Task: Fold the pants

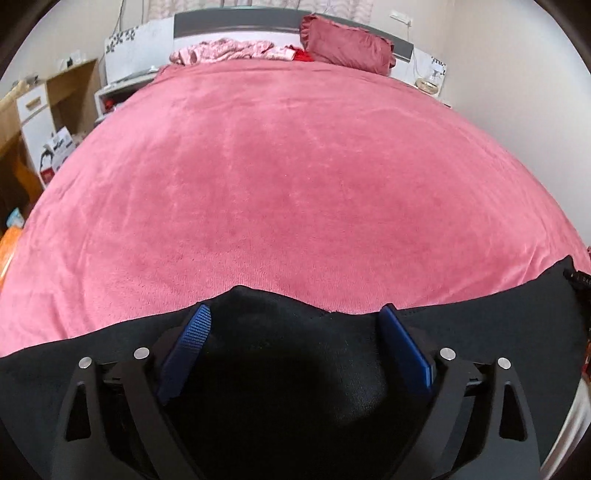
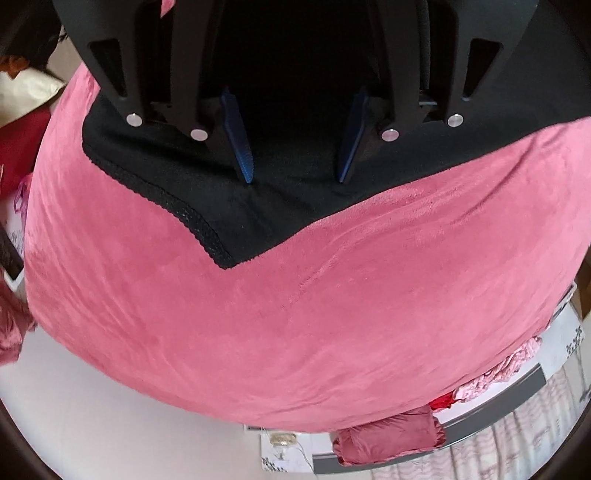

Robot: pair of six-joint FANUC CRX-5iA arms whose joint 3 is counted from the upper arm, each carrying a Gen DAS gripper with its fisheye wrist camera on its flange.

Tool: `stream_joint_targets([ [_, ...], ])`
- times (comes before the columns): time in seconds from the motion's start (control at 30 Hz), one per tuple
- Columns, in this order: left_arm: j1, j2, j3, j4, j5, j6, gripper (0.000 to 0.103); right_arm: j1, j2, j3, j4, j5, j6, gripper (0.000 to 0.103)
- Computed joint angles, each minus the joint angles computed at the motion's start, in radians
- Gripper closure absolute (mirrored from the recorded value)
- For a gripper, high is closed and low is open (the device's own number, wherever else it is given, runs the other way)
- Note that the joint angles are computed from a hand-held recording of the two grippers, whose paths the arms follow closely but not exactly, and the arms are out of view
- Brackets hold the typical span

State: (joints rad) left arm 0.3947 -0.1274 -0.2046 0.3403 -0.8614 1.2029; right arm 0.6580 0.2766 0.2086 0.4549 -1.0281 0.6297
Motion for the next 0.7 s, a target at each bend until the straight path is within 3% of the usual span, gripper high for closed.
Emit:
stream_joint_targets([
  [0.13,-0.002,-0.050,-0.033,-0.029,0.003,0.011,0.008,0.005,-0.001,0.011,0.012,-0.017,-0.044,0.055],
  [0.2,0.007,-0.087,-0.058,-0.025,-0.021,0.005,0.007,0.028,-0.020,0.023,0.008,-0.051,-0.086,0.048],
  [0.37,0.061,-0.249,-0.198,0.048,-0.023,-0.046,0.007,0.161,-0.117,-0.072,0.067,0.029,-0.099,0.047],
  [0.43,0.094,-0.274,-0.224,0.102,-0.080,-0.090,0.007,0.220,-0.132,-0.080,0.029,0.059,-0.068,0.047],
  [0.53,0.122,-0.314,-0.245,0.107,-0.100,-0.135,0.007,0.288,-0.111,-0.040,-0.075,0.083,0.044,0.047],
  [0.63,0.148,-0.317,-0.233,0.078,-0.137,-0.101,0.007,0.327,-0.067,0.020,-0.142,0.058,0.195,0.047],
  [0.7,0.156,-0.316,-0.237,0.077,-0.161,-0.105,0.007,0.347,-0.026,0.063,-0.146,0.002,0.277,0.036],
])
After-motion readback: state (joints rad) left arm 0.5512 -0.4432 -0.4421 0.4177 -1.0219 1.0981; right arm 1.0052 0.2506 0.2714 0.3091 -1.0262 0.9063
